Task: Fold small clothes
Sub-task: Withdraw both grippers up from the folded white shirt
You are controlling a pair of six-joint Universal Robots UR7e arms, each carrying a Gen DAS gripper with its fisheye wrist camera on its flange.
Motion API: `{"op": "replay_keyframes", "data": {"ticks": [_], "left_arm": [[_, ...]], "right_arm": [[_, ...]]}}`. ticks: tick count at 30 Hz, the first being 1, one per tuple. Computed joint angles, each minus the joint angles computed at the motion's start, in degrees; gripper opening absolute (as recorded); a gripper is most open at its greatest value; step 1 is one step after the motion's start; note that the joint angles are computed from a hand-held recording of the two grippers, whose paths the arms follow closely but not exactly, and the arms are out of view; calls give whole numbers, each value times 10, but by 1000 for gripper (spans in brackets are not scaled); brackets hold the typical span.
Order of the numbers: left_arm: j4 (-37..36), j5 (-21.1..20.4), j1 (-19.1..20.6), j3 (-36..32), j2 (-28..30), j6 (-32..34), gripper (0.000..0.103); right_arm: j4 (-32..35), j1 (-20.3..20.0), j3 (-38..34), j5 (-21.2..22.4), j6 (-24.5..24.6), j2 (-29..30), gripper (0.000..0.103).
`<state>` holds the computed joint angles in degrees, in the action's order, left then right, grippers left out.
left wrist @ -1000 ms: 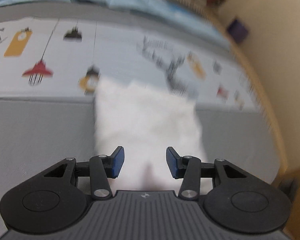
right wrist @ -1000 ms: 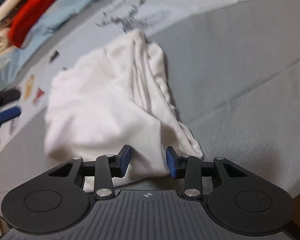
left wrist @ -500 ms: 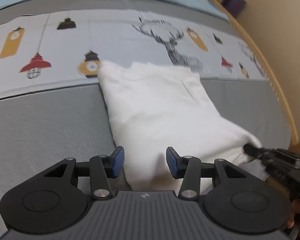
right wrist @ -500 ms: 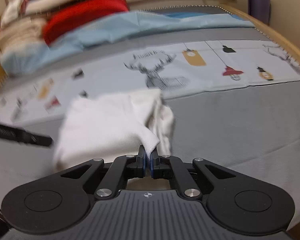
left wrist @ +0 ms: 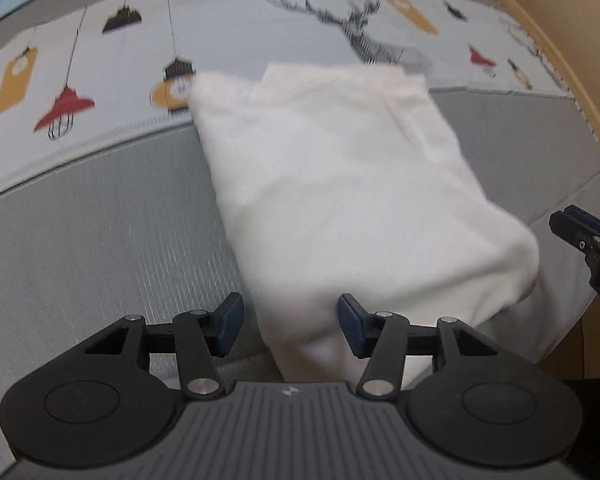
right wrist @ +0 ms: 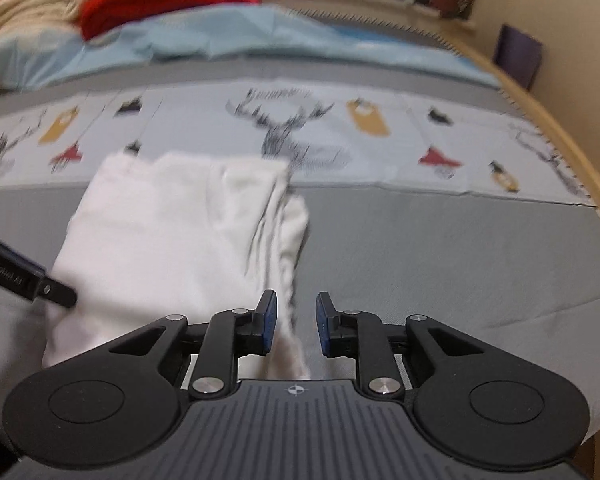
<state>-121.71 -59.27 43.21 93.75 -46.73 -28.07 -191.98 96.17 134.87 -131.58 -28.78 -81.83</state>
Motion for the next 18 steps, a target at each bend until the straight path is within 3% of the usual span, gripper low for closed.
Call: {"op": "replay_keyframes", "data": {"ticks": [4, 11, 14, 18], "left_arm": [[-2, 4, 2, -2, -2, -11, 58], [-37, 20, 2, 5, -14, -31, 58], [-59, 23, 9, 10, -25, -57, 58], [-82, 28, 20, 10, -33, -85, 57]], "right_arm": [[-74, -5, 0, 9, -12, 7, 22], [-108, -24, -9, 37, -7, 8, 21], [-145, -29, -11, 60, -22, 18, 6], [-143, -37, -18, 89, 1, 23, 6]]}}
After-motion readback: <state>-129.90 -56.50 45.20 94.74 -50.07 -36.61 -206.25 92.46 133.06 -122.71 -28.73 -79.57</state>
